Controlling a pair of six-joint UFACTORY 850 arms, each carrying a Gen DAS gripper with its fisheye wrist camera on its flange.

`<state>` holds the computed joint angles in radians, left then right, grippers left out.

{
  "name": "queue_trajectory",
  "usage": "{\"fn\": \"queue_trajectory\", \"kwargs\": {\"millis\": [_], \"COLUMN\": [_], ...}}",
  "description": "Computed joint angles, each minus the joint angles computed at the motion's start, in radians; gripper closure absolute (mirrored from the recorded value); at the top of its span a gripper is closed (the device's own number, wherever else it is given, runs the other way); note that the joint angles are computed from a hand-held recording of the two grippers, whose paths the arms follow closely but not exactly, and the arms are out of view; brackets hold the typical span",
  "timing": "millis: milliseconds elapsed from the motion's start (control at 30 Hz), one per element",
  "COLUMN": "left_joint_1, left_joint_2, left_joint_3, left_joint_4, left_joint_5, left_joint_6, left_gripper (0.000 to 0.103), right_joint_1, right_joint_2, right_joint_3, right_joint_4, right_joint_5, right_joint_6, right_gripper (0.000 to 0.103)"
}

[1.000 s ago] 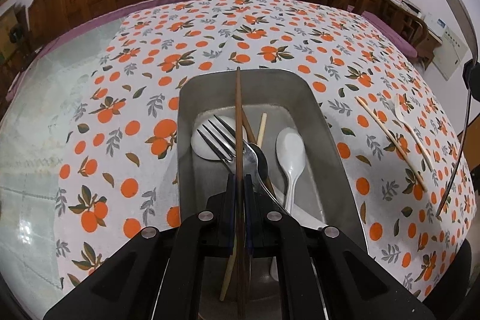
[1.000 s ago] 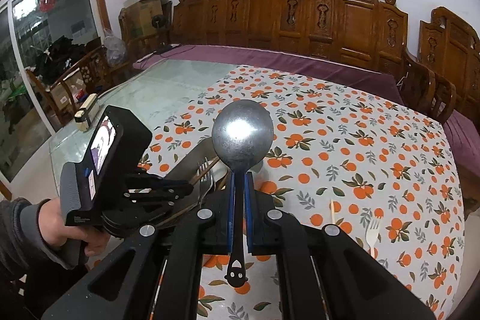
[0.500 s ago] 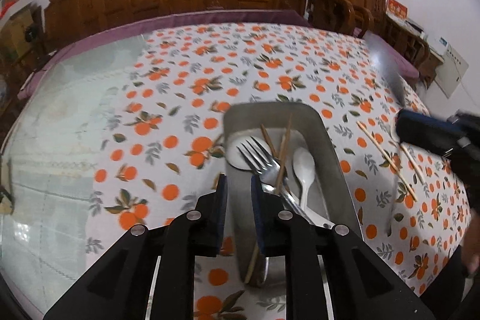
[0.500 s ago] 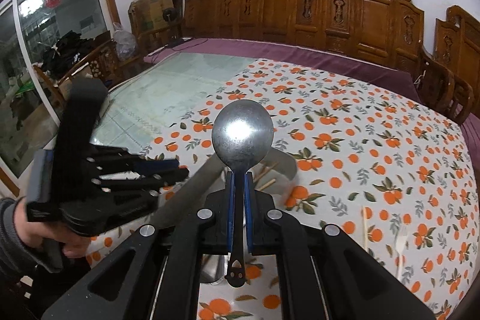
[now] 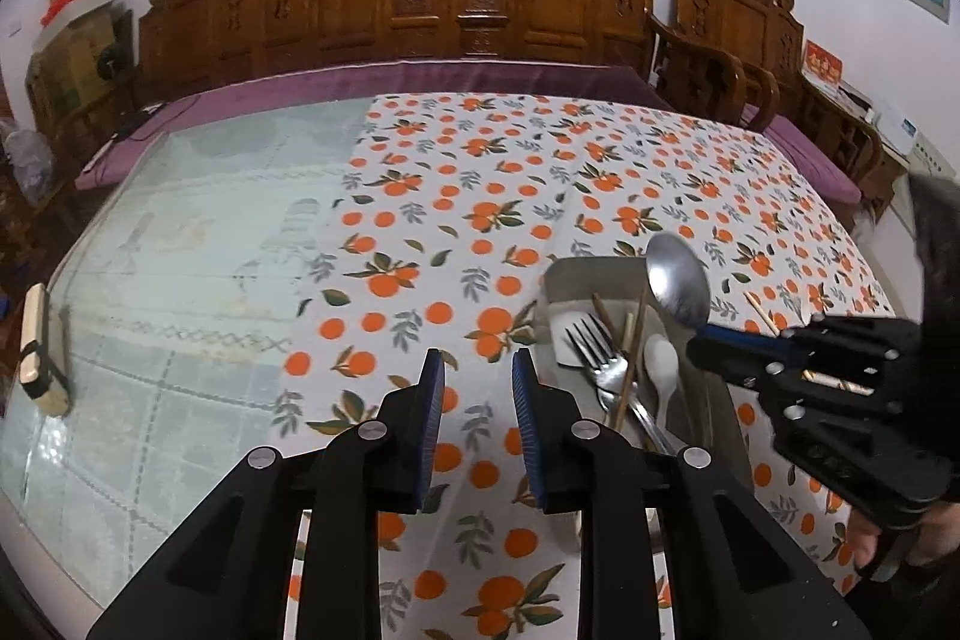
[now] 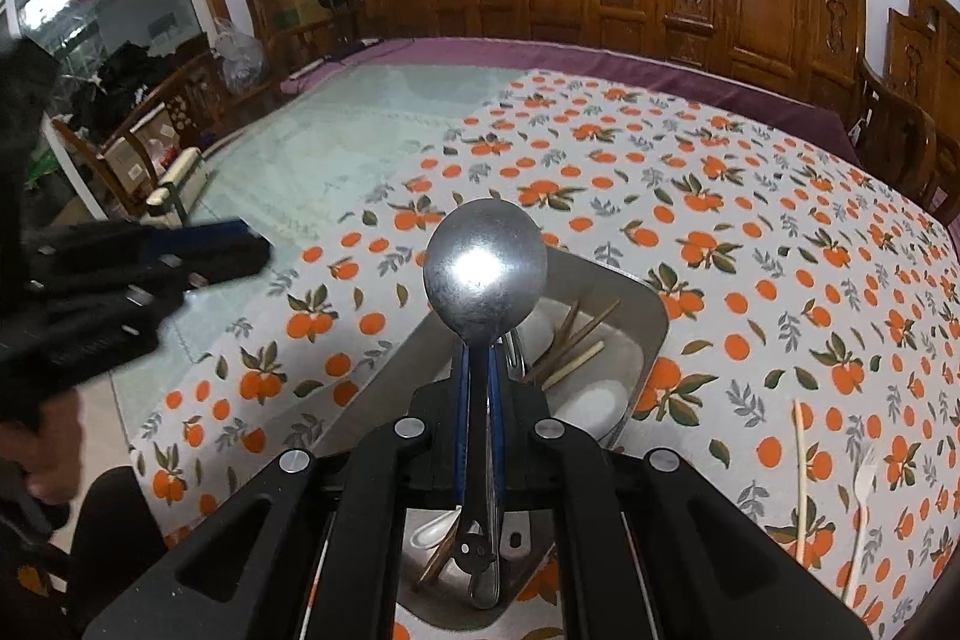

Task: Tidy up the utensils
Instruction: 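Lower the metal spoon into the tray and open the right gripper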

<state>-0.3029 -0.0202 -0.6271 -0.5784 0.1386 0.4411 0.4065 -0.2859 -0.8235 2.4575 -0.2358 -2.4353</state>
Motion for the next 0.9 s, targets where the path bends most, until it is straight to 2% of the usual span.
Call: {"fn": "queue_trajectory", "kwargs": {"millis": [167,467,633,900], "left_joint_1": [0.013,0.016,0.013,0.010], "left_joint_2": [0.019,0.030,0.031,0.034], "left_joint_3": [0.008,0.015,0.015,0.016], "left_joint_4": [-0.011,-0.020,-0.059,-0.055], "left_joint_5": [0.002,0.006,0.007,0.004], "left_joint_6": [0.014,0.022,0.060,0.055], "left_gripper": [0.081,0.081,0.081,0.080], "right_joint_1": [0.004,-0.007,-0.015,-0.035], "right_joint_2": [-0.050,-0.099,-0.105,-0.049], "right_joint_3": [-0.026,-0.053,-0.055,-0.003], "right_joint_4": [0.018,-0.066,-0.103,-0.032], "right_joint_5": [0.029,0.038,0.025,-0.029], "right_joint_6": [0.002,0.106,0.150,0.052], "right_gripper": [0.096,0.096,0.093,0.093]}}
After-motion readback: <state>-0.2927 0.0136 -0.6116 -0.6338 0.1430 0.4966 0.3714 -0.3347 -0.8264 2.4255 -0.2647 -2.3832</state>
